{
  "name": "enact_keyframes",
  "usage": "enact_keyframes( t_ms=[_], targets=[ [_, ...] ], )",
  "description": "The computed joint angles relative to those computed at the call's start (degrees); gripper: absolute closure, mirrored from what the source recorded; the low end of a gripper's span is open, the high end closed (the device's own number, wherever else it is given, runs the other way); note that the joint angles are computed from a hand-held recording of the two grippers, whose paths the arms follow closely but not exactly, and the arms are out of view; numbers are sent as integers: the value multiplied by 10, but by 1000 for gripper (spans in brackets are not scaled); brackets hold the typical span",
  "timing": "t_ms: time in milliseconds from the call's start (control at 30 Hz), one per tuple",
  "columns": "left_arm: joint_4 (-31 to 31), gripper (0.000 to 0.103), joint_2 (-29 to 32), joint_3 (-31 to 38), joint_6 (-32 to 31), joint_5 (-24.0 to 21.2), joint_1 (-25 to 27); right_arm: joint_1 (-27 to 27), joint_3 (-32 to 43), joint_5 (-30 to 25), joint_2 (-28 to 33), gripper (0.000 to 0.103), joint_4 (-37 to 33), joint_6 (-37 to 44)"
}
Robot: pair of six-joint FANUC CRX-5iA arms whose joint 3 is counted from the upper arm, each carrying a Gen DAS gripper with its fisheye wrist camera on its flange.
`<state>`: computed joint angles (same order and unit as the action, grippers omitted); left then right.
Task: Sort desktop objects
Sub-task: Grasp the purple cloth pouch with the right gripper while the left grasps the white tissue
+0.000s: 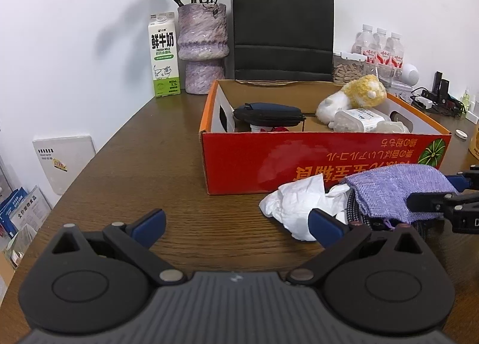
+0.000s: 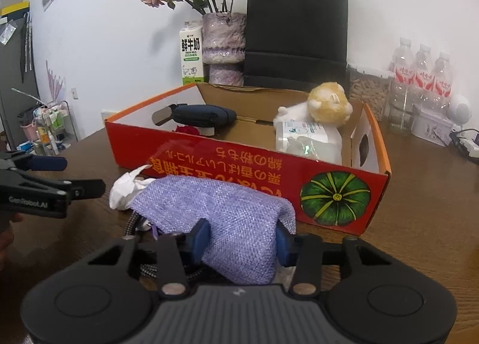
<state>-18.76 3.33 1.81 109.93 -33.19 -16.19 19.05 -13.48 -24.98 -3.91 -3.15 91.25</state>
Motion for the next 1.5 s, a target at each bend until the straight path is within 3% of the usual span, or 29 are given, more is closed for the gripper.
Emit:
enact_keyframes(
  t_ms=[33, 100, 200, 433, 700, 767, 867, 900, 933, 1000, 1167, 1500],
  targets=[
    [1, 0, 0, 0, -3, 0, 0, -1, 1, 0, -2, 68, -7, 5],
    [3, 0, 1, 1, -8, 2, -2, -4, 0, 4, -7, 84, -18, 14],
    [5, 0, 3, 4, -14, 3, -5, -16, 12, -1, -13, 95, -75, 60],
    [27, 0, 15, 14, -49, 8, -10, -32, 16, 15, -27, 96, -143, 108],
    [86, 3, 45, 31, -112, 7, -5, -30, 3, 27, -29, 96, -108, 68],
    [100, 7, 52, 35, -116, 4, -1, -29, 0, 28, -29, 96, -98, 59],
    [157, 27, 58, 26, -148, 10, 13, -30, 1, 25, -25, 96, -94, 54],
    [188, 39, 59, 18, -167, 14, 20, -30, 1, 25, -24, 96, -93, 52],
    [209, 60, 59, 13, -180, 15, 24, -30, 2, 24, -23, 96, -95, 54],
    [217, 85, 59, 11, -182, 9, 27, -30, 2, 23, -23, 96, -96, 55],
    [192, 86, 41, -4, -169, 32, 22, -30, 1, 24, -23, 96, -96, 55],
    [131, 86, 21, -5, -128, 27, 8, -31, 2, 25, -30, 96, -118, 73]
  ],
)
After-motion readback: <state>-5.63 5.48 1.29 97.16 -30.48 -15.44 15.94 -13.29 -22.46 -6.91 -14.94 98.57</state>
